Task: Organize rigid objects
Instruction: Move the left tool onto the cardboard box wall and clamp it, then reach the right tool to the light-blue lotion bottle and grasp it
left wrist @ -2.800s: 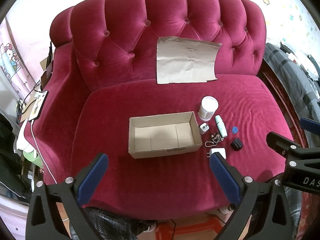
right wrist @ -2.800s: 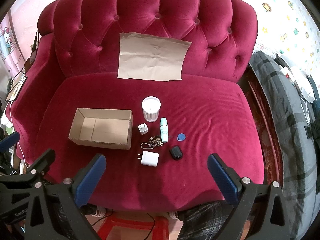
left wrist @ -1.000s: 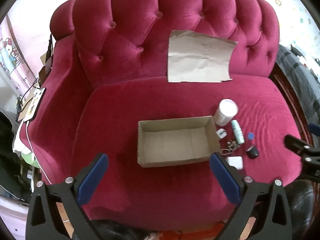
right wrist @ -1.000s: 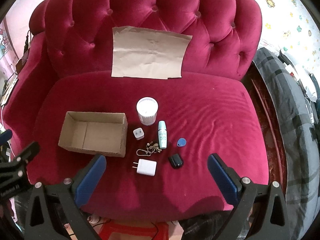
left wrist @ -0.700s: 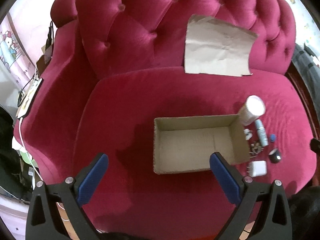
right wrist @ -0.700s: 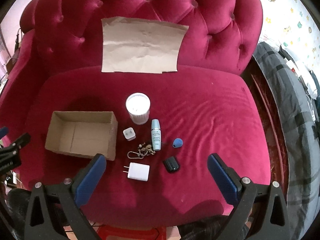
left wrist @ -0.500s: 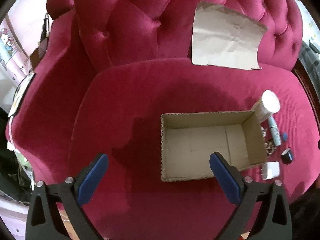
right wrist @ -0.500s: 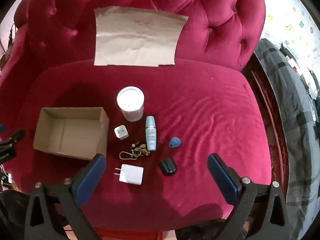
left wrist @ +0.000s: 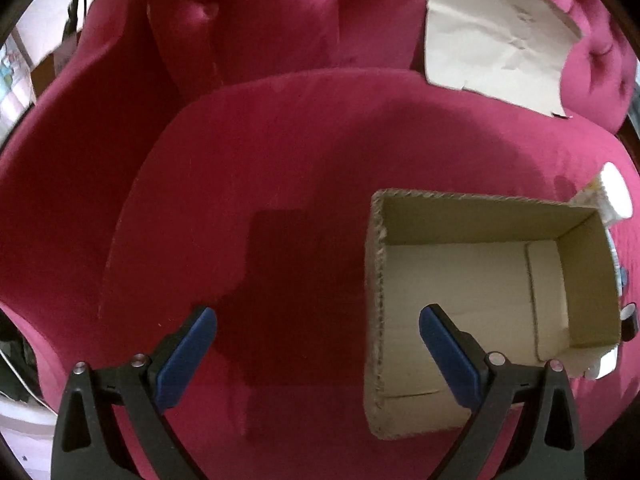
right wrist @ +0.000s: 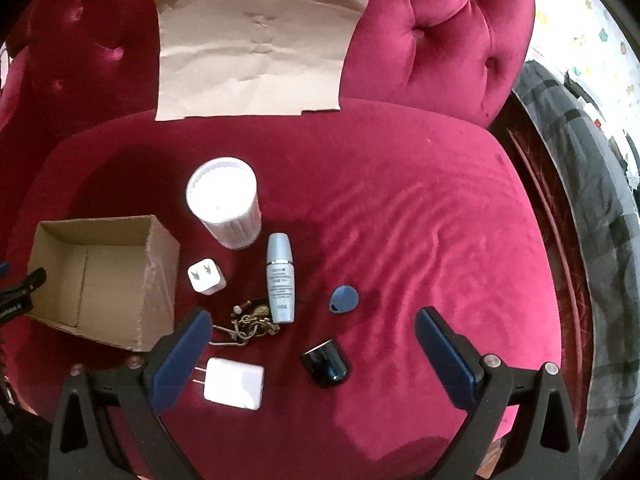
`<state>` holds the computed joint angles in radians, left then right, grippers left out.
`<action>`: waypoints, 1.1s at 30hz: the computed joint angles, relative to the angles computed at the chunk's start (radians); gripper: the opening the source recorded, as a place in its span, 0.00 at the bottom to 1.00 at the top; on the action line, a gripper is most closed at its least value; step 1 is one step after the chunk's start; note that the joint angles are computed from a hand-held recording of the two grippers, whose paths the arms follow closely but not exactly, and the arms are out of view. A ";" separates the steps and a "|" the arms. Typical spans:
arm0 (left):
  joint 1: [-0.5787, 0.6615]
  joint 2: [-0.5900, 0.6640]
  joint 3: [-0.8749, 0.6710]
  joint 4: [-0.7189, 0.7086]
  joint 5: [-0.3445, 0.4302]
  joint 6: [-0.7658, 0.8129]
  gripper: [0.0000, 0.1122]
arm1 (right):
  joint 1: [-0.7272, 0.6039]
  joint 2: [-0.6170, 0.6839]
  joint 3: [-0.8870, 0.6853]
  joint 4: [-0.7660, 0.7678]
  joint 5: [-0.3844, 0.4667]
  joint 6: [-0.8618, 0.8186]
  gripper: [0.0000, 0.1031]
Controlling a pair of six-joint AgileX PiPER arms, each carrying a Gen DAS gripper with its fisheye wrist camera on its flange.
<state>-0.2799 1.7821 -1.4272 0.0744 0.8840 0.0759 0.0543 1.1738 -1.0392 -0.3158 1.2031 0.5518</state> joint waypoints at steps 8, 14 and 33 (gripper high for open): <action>0.024 0.024 0.037 -0.058 -0.055 0.083 0.91 | -0.028 -0.001 0.085 -0.030 -0.080 0.012 1.00; 0.018 0.019 0.059 -0.035 -0.089 0.094 0.59 | -0.039 0.005 0.123 -0.043 -0.117 0.018 1.00; 0.036 0.023 0.086 -0.209 -0.083 0.231 0.03 | -0.041 -0.027 0.163 -0.069 -0.167 0.033 1.00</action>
